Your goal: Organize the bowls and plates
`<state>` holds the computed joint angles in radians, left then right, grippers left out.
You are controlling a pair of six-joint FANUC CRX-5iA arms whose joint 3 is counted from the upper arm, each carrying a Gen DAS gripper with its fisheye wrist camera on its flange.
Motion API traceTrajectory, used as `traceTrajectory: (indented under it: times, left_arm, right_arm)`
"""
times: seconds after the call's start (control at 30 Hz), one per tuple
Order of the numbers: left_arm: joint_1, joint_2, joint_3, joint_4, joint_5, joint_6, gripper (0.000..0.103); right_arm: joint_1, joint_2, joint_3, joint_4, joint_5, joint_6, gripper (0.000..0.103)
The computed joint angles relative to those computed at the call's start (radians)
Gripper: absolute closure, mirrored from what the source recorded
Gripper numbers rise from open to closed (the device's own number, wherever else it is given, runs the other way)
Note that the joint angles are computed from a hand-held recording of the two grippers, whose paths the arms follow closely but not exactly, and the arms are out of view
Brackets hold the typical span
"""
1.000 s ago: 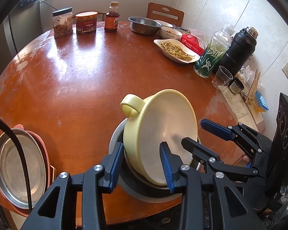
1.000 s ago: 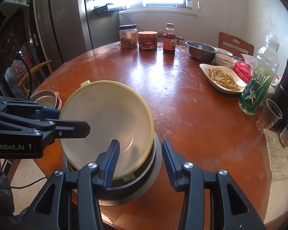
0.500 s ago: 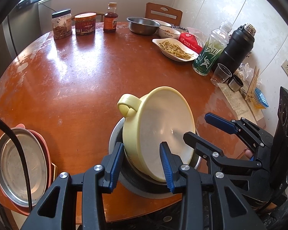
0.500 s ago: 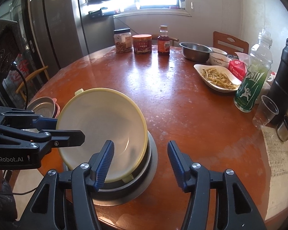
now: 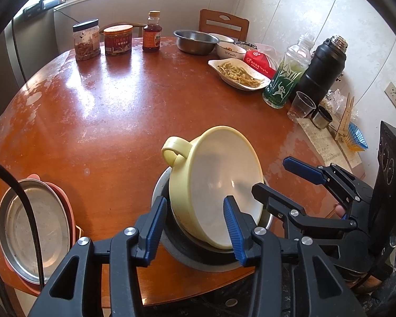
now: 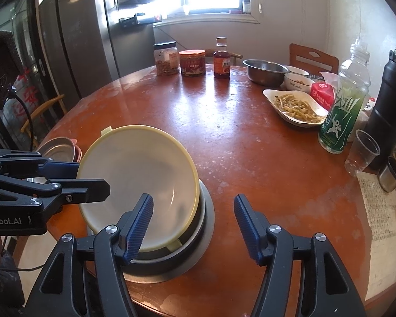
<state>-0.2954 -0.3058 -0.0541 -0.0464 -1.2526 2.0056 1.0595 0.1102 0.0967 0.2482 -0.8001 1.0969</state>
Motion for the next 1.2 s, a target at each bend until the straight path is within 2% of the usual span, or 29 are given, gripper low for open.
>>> traceTrajectory:
  times: [0.33,0.8,1.2]
  left_arm:
    - [-0.036,-0.007,0.033,-0.075,-0.027,0.042,0.049]
    - [-0.052,-0.046,0.027,-0.107,-0.043,0.075,0.043]
    - [-0.073,-0.070,-0.006,-0.109,-0.050,0.106,0.040]
  right_arm:
    - [0.005,-0.022,-0.034,0.049,0.030,-0.041,0.029]
    - [0.015,-0.058,-0.088,0.119,0.058,-0.116,0.027]
    - [0.014,-0.079,-0.117,0.106,0.064,-0.134,0.026]
